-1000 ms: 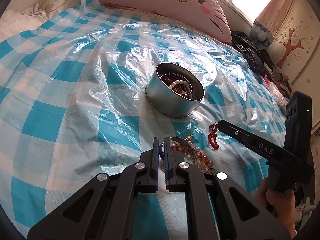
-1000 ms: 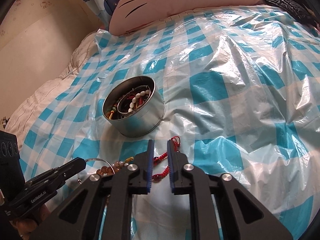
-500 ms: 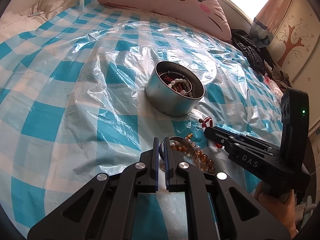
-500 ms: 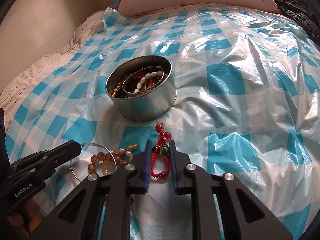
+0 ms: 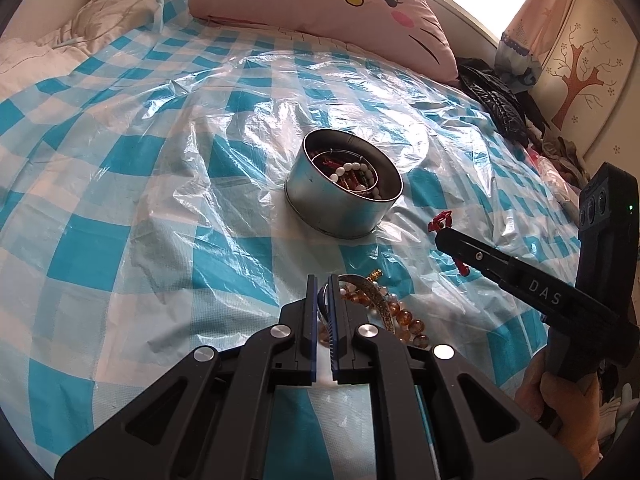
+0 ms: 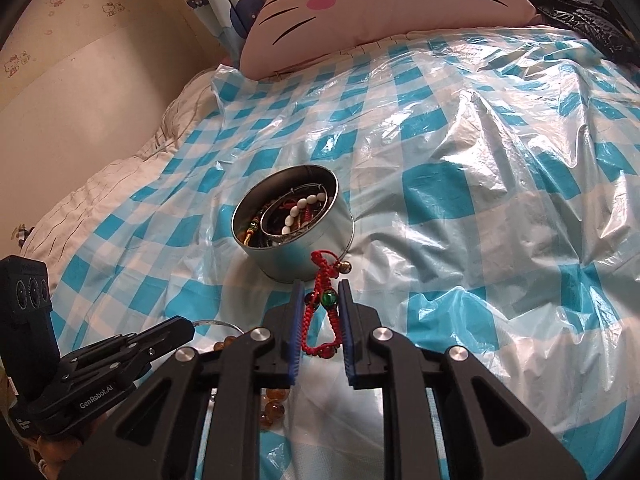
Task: Organize jewelry
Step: 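Lower the red bracelet into the tin with the right tool while the left tool carries the amber bracelet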
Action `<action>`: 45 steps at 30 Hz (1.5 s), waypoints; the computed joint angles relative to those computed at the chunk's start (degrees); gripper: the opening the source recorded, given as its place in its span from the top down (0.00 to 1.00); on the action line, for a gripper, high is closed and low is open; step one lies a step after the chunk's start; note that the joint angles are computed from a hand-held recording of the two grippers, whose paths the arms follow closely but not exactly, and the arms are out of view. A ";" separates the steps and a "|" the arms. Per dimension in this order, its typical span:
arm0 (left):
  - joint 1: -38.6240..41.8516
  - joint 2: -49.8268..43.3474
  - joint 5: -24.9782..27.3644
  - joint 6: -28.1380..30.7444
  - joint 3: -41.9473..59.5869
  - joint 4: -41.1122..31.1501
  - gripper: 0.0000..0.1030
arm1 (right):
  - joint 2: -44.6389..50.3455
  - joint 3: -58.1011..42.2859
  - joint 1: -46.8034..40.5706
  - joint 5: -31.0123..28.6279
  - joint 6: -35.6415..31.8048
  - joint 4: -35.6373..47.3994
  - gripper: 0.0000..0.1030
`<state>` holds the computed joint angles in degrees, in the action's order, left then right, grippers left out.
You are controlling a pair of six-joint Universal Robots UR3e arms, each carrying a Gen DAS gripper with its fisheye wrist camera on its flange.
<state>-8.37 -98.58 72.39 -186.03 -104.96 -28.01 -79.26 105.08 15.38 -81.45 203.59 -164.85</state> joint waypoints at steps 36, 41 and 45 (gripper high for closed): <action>1.66 -13.48 -9.04 -6.18 19.52 4.30 0.96 | 6.00 -8.33 -1.09 4.93 -3.95 -9.59 0.83; 1.07 -19.95 -8.27 -7.62 27.84 2.83 0.96 | 11.21 -16.14 -1.16 4.95 -6.20 -5.57 0.83; 0.56 -24.29 -6.95 -8.46 32.98 0.18 0.95 | 15.85 -22.79 -0.62 3.59 -8.34 -0.94 0.83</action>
<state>-7.82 -122.87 65.44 -194.49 -71.98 -27.84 -63.40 82.29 14.76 -77.86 195.26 -165.79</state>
